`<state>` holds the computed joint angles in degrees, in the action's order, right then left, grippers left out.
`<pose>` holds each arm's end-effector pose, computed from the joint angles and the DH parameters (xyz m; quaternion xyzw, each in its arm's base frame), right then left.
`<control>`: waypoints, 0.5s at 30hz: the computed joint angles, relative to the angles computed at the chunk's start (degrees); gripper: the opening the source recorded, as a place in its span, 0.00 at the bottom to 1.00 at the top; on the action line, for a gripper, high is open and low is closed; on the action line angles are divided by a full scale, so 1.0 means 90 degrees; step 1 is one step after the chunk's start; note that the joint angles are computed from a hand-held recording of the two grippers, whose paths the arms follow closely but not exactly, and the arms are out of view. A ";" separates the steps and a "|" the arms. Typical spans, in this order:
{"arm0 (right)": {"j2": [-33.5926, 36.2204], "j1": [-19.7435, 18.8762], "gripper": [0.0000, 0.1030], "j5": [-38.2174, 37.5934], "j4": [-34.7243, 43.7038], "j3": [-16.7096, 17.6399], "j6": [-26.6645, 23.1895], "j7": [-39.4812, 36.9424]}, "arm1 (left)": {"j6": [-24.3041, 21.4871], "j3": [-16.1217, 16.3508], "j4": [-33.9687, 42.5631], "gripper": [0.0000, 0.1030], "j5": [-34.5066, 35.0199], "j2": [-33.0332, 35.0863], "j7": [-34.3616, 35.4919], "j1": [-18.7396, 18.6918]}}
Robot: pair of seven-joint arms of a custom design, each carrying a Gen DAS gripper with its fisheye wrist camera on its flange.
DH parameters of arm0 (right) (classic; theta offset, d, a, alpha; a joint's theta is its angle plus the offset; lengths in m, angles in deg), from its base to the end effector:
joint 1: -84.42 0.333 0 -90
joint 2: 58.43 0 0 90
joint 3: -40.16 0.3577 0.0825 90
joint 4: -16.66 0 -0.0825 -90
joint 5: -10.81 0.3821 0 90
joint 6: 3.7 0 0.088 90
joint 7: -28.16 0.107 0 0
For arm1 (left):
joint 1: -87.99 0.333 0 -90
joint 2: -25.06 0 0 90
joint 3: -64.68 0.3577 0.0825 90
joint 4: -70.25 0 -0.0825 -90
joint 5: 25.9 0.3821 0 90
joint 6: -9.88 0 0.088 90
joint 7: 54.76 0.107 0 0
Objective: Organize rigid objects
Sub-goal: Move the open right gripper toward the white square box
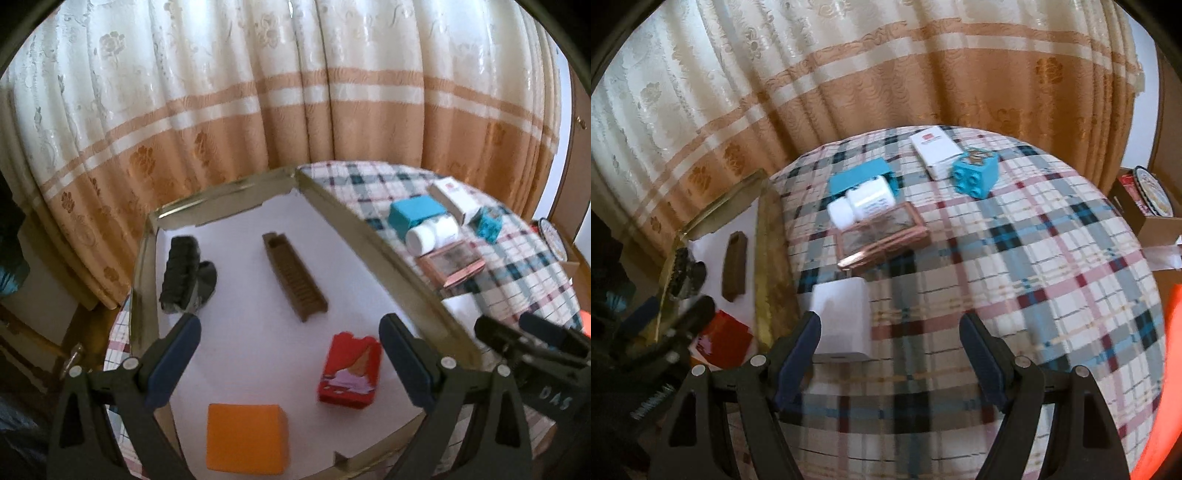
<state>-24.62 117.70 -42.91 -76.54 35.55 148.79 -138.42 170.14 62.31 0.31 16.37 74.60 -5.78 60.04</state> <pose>0.6333 0.3850 0.3522 -0.4659 0.8062 -0.2207 0.2904 0.7069 -0.4351 0.3533 -0.5088 0.7647 -0.2877 0.2713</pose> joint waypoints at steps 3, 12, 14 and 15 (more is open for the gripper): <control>0.0169 -0.0087 0.77 0.0193 0.0248 0.0104 -0.0012 -0.0323 | -0.0065 -0.0072 -0.0021 0.96 -0.0102 0.0007 0.0088 0.0084; 0.0323 -0.0082 0.77 0.0542 0.0396 0.0040 0.0041 -0.0616 | 0.0180 -0.0018 -0.0195 0.96 -0.0122 -0.0100 -0.0102 0.0113; 0.0327 -0.0096 0.78 0.0582 0.0391 0.0035 0.0063 -0.0672 | 0.0121 0.0066 -0.0053 0.96 -0.0053 -0.0033 -0.0150 0.0040; 0.0327 -0.0113 0.79 0.0622 0.0399 0.0053 0.0036 -0.0753 | 0.0142 0.0189 -0.0031 0.96 0.0030 -0.0029 -0.0310 -0.0048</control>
<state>-21.68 116.69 -37.31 -72.95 36.03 149.12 -145.20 171.42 64.01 0.03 16.64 74.34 -8.58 59.61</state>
